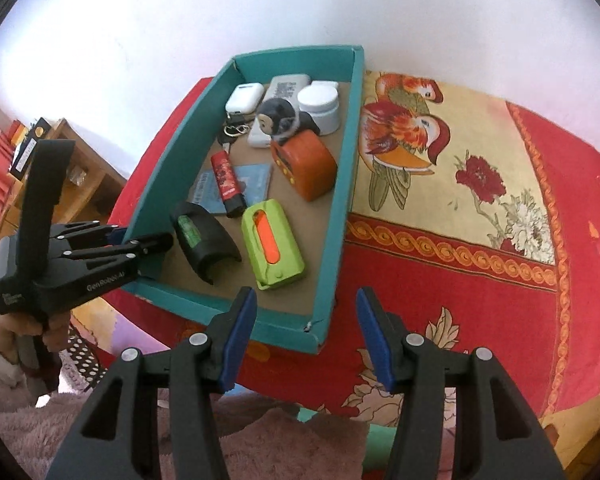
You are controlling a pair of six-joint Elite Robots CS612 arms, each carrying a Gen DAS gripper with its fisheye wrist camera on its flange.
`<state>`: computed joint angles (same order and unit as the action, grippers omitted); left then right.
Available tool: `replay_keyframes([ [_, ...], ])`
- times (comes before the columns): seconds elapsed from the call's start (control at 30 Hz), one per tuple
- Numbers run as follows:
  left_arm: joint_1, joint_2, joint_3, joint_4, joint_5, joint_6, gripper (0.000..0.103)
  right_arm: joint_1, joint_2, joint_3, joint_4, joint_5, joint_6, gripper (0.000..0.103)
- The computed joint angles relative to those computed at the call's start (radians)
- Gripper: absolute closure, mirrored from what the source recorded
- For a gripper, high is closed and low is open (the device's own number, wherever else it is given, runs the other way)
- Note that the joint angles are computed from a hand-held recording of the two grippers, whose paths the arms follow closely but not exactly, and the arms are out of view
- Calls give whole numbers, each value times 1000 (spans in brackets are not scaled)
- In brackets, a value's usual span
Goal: Organize objects
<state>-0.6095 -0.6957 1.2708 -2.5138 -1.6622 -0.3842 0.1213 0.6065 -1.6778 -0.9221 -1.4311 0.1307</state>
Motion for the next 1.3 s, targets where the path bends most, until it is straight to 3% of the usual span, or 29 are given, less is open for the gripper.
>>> replay_keyframes([
  [0.2,-12,-2,-10,40,24,-39,78,-15,2,8,-14,63,-56,51],
  [0.27,-15,-3,-10,41,35,-48,68,-18,3,11,-15,78,-72,51],
  [0.53,-30,-20,8,20,95,-90,48,-43,8,-2,-31,123,-104,49],
  [0.67,-38,-36,27,-17,158,-116,23,-54,11,-14,-43,139,-115,46],
  [0.73,-41,-42,34,-38,193,-135,17,-58,13,-20,-53,140,-125,43],
  [1.0,-59,-74,54,-103,281,-212,5,-69,22,-48,-130,126,-130,23],
  [1.3,-90,-79,32,-131,316,-278,0,-106,29,-79,-174,180,-52,21],
])
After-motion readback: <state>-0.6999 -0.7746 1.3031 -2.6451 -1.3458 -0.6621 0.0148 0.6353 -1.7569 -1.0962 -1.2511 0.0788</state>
